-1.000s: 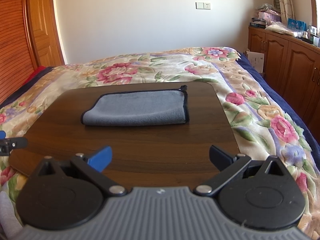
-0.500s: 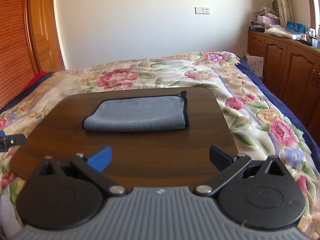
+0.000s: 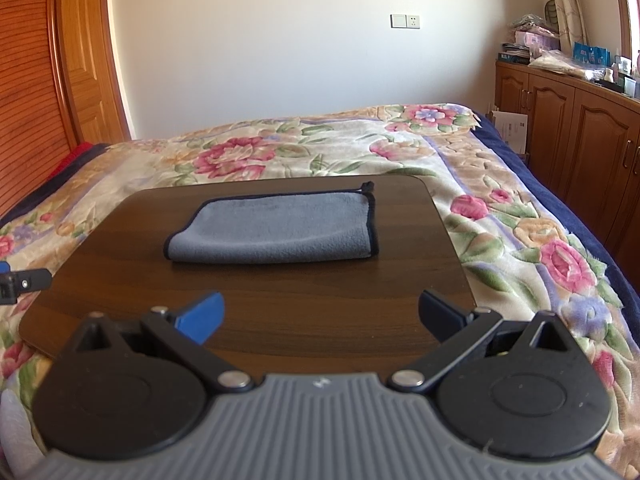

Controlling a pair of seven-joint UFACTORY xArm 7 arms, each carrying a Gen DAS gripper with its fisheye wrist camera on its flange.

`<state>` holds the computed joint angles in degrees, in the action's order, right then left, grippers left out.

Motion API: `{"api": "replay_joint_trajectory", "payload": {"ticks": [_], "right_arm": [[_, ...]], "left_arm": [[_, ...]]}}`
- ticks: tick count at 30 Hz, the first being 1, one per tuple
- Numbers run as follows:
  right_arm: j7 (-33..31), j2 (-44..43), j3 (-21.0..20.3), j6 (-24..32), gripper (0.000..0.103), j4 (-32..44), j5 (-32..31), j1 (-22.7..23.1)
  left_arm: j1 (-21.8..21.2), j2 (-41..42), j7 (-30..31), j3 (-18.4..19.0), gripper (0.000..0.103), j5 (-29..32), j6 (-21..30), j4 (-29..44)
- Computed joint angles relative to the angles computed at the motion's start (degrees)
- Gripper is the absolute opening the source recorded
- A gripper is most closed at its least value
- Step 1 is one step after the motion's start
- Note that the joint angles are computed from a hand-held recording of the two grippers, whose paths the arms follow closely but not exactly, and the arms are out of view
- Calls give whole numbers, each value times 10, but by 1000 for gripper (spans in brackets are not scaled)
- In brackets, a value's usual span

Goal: Fold towel

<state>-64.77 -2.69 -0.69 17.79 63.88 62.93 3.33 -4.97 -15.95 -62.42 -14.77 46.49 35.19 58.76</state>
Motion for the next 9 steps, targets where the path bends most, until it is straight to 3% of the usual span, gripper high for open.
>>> {"api": "replay_joint_trajectory", "payload": {"ticks": [9], "right_arm": [[2,-1,0,0,103,0,-2,0]], "left_arm": [[-1,0,0,1,103,0,0,0]]}}
